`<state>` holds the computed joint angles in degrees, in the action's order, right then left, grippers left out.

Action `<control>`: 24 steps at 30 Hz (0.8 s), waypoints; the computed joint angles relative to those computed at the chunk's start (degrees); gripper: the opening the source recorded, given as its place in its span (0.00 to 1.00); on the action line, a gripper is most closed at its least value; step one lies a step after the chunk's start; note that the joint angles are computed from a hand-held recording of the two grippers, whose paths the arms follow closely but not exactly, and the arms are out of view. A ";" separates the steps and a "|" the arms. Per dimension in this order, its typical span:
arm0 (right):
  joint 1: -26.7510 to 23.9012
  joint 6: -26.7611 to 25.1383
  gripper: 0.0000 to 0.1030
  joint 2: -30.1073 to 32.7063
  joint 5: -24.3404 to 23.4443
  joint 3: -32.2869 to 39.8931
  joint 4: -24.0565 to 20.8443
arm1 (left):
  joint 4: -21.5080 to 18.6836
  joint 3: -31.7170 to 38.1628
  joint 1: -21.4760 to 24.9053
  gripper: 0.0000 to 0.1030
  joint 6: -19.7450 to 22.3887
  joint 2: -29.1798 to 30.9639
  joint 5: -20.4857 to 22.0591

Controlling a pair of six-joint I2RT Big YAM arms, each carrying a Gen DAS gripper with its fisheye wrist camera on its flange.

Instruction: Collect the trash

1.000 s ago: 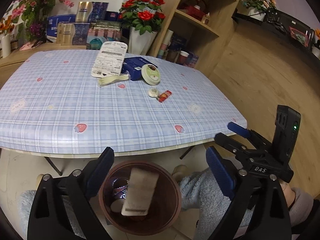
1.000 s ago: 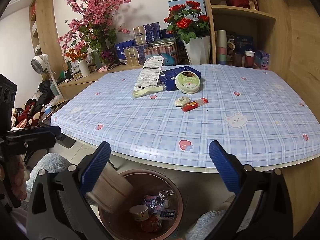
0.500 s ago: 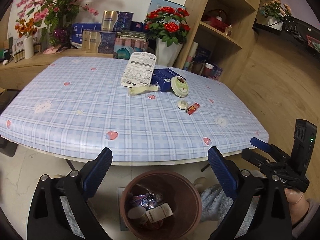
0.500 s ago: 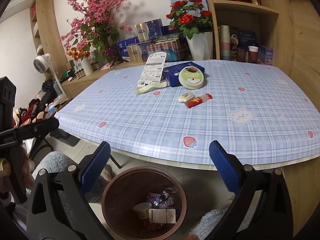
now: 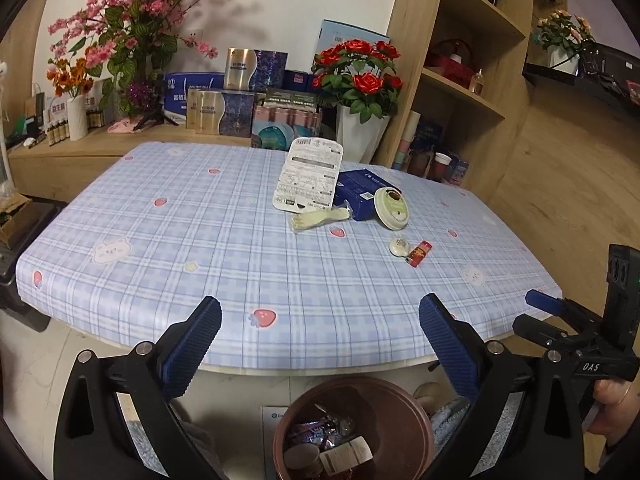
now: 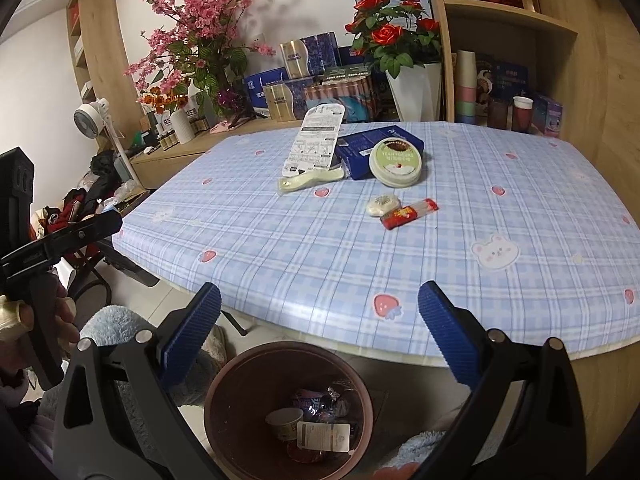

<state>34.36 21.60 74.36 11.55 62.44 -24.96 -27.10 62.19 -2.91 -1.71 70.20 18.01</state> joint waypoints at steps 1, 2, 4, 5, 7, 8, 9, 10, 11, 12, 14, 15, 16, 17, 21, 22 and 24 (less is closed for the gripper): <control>-0.34 -0.03 0.94 0.05 -0.27 0.23 -0.13 | 0.08 0.08 0.00 0.94 0.19 0.11 0.00; -0.62 -0.07 0.94 0.12 -0.49 0.41 -0.29 | 0.21 0.12 -0.02 0.94 0.31 0.23 -0.13; -1.12 -0.26 0.94 0.37 -0.76 0.84 -0.75 | 0.37 0.48 0.04 0.94 0.51 0.74 -0.06; -1.35 -0.33 0.94 0.46 -1.03 1.02 -0.92 | 0.49 0.58 0.07 0.94 0.48 0.95 0.09; -1.79 -0.47 0.94 0.79 -1.26 1.59 -1.60 | 0.55 1.12 0.07 0.94 0.50 1.72 0.20; -2.01 -0.53 0.94 1.01 -1.31 1.88 -1.92 | 0.55 1.26 0.07 0.94 0.60 1.94 0.19; -2.27 -0.64 0.94 1.14 -1.53 2.09 -2.12 | 0.53 1.65 -0.03 0.94 0.70 2.41 0.11; -2.75 -0.78 0.94 1.51 -2.10 2.54 -2.52 | 0.61 1.91 -0.03 0.94 0.78 2.78 0.19; -3.07 -0.88 0.94 1.78 -2.44 2.85 -2.78 | 0.62 2.43 -0.13 0.94 0.83 3.37 0.23; -3.41 -1.00 0.94 2.10 -2.75 3.20 -3.08 | 0.69 2.70 -0.18 0.94 0.85 3.71 0.25; -4.11 -1.31 0.94 3.07 -3.48 4.20 -4.01 | 0.89 3.29 -0.35 0.94 0.95 4.58 0.24; -4.48 -1.49 0.94 3.71 -3.62 4.86 -4.72 | 0.93 3.69 -0.45 0.94 1.08 5.17 0.21; -4.68 -1.60 0.94 4.12 -3.60 5.22 -5.07 | 1.00 4.01 -0.50 0.94 1.24 5.76 0.18; -4.95 -1.82 0.94 4.62 -3.63 5.69 -5.55 | 0.96 4.37 -0.59 0.94 1.28 6.30 0.13; -5.38 -5.22 0.94 7.23 -0.63 8.14 -7.75 | 0.68 6.21 -0.98 0.94 1.48 8.87 -0.01; -5.69 -6.09 0.94 8.00 -0.31 8.81 -8.12 | 0.66 6.67 -1.09 0.94 1.62 9.52 -0.06; -6.61 -6.30 0.94 9.70 -1.07 10.45 -9.49 | 0.60 7.97 -1.42 0.94 2.11 11.15 -0.26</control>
<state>27.75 15.30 84.05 10.48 72.89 -34.46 -26.49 70.16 -4.33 0.40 81.34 17.75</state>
